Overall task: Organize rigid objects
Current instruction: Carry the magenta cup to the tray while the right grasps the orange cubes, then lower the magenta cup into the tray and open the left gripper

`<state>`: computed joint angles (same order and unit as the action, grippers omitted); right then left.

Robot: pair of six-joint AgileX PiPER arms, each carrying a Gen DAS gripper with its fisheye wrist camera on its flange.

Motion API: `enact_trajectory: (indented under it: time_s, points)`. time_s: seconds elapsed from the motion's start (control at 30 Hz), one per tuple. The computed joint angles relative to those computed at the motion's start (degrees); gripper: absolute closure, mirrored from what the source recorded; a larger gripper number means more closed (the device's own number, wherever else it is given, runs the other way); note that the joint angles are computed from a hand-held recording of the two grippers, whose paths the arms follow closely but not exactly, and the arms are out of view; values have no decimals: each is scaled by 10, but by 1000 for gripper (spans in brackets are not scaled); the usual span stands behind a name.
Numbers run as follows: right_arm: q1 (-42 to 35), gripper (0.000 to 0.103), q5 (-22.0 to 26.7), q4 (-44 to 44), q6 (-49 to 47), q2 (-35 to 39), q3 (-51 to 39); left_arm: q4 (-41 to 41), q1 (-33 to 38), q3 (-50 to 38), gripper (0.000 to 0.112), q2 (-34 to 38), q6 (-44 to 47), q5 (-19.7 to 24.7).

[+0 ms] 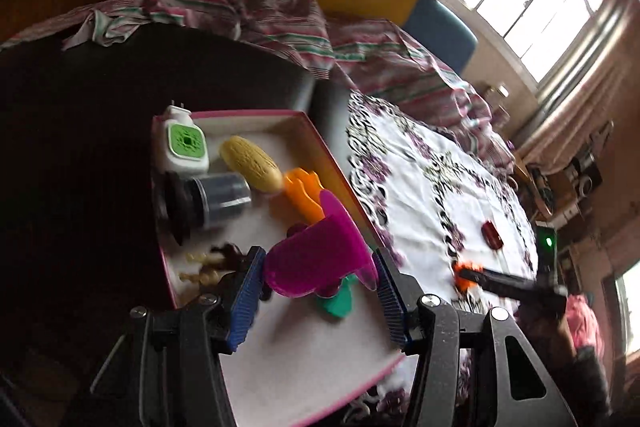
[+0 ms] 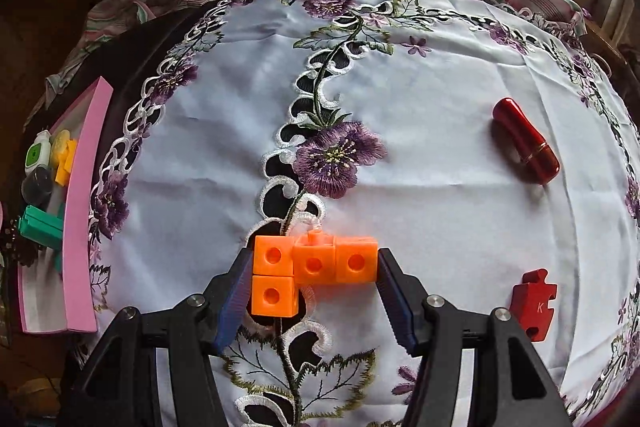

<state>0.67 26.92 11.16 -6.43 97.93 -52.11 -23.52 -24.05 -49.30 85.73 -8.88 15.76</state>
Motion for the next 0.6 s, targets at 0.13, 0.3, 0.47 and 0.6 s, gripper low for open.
enact_trajectory:
  time_s: [0.13, 0.3, 0.47, 0.6]
  points:
    - [0, 42, 1, 0, 1, 0, -1, 24, 10, -52, 57, 53, -12, 12]
    - [-4, 42, -3, 4, -3, 0, 1, 93, 15, -120, 57, 125, -60, 38]
    - [-6, 42, -7, 7, -7, 0, 4, 89, 17, -169, 57, 179, -44, 68]
    - [-4, 42, -8, -2, 1, 3, 3, 128, 10, -173, 56, 194, -86, 64]
